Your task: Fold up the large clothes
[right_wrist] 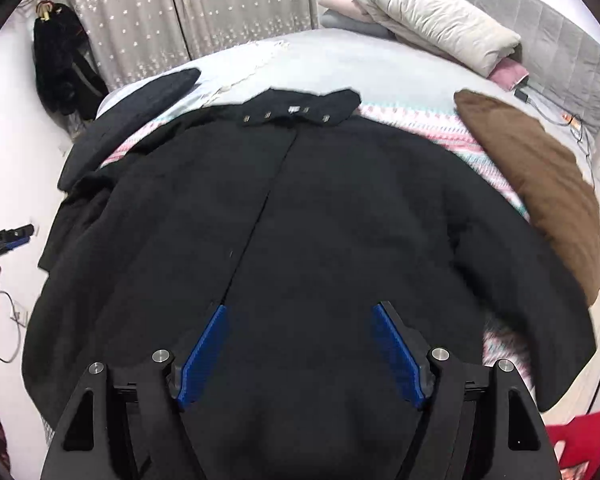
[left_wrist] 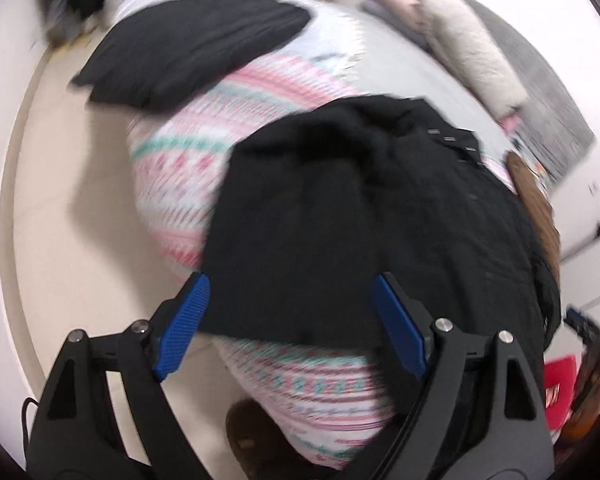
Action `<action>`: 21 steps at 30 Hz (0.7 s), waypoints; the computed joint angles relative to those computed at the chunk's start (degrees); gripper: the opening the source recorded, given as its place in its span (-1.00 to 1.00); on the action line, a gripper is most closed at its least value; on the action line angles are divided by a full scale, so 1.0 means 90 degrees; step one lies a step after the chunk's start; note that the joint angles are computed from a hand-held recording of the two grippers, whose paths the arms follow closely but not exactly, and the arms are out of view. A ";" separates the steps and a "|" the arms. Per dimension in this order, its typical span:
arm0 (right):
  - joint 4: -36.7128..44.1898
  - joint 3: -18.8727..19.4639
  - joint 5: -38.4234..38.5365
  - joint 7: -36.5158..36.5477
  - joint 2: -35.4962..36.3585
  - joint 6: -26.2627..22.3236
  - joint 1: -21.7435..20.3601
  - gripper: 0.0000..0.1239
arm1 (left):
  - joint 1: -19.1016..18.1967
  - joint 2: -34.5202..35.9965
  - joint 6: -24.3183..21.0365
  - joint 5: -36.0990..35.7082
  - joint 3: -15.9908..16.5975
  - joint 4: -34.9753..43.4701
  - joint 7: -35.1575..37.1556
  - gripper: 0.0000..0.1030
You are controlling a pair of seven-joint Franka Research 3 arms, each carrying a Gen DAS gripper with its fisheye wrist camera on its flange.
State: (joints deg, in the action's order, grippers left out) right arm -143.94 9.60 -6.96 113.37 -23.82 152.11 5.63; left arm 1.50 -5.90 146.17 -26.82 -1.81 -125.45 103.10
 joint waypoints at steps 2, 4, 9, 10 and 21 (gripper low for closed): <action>-0.0205 -0.0004 0.0130 0.0004 -0.0061 0.0049 0.0116 0.23 | 0.0078 0.0198 0.0212 0.0023 0.0025 -0.0063 -0.0296 0.60; -0.0400 -0.0060 0.0369 -0.0072 -0.0073 0.0151 0.0290 0.23 | 0.0163 0.0476 0.0244 -0.0159 0.0045 0.0032 -0.0437 0.42; -0.0675 -0.0100 0.0750 -0.0106 0.0012 0.0283 0.0441 0.23 | 0.0388 0.0797 0.0081 -0.1284 -0.0137 0.0289 -0.0446 -0.71; -0.0729 -0.0151 0.0864 -0.0137 0.0018 0.0312 0.0485 0.23 | 0.0355 0.0695 0.0400 -0.1075 -0.0204 0.0249 -0.0566 -0.76; -0.1011 -0.0242 0.1298 -0.0081 -0.0185 0.0414 0.0433 0.23 | -0.2236 -0.0868 0.2388 -0.2787 0.0530 -0.0139 0.3986 -0.94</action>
State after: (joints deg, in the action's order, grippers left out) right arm -153.03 7.43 4.72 112.63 -25.49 155.84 9.53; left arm -18.62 -13.71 167.66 -51.90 2.95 -126.70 138.97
